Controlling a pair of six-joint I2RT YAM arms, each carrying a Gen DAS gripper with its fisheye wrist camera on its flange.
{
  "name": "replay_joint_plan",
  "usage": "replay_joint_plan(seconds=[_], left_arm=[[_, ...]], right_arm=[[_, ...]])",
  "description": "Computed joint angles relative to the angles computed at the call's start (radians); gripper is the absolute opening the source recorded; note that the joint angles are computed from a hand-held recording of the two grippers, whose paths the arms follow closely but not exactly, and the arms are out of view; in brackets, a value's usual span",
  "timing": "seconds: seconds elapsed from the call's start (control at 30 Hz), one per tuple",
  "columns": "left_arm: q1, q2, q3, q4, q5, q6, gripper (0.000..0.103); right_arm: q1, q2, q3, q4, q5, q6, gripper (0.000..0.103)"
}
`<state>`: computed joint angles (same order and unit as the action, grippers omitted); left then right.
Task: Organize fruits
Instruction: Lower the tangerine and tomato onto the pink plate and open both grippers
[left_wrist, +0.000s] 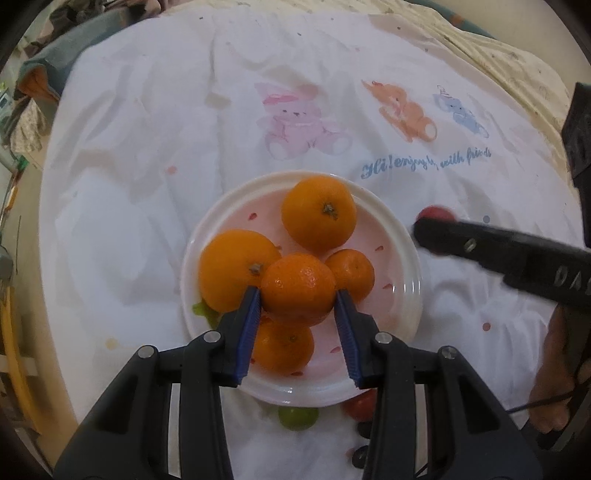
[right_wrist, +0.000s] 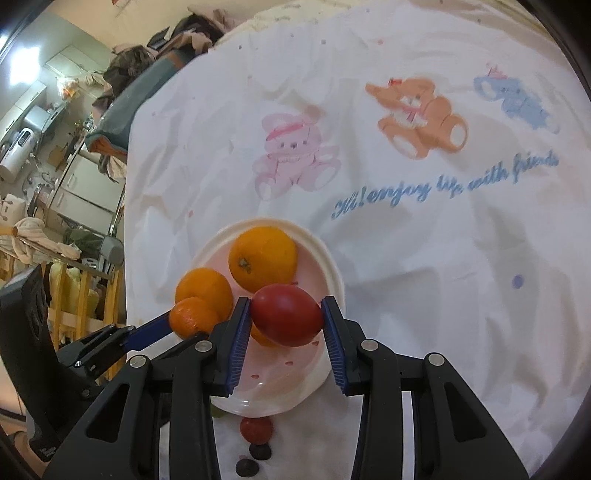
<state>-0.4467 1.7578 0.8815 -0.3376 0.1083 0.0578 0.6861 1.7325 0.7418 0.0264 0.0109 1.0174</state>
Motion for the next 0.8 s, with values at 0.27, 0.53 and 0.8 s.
replay_joint_plan(seconds=[0.27,0.53,0.8], left_arm=[[0.006,0.014,0.009,-0.001,0.013,-0.010,0.038],[0.001,0.021,0.011,0.006,0.008,0.000,0.039],[0.010,-0.006,-0.020,0.048,0.009,-0.006,0.069]], right_arm=[[-0.005,0.044,0.003,0.027,-0.031,0.014,0.041],[-0.013,0.033,-0.012,0.060,-0.031,0.028,0.043],[-0.010,-0.004,-0.028,0.059,0.003,0.038,0.057]])
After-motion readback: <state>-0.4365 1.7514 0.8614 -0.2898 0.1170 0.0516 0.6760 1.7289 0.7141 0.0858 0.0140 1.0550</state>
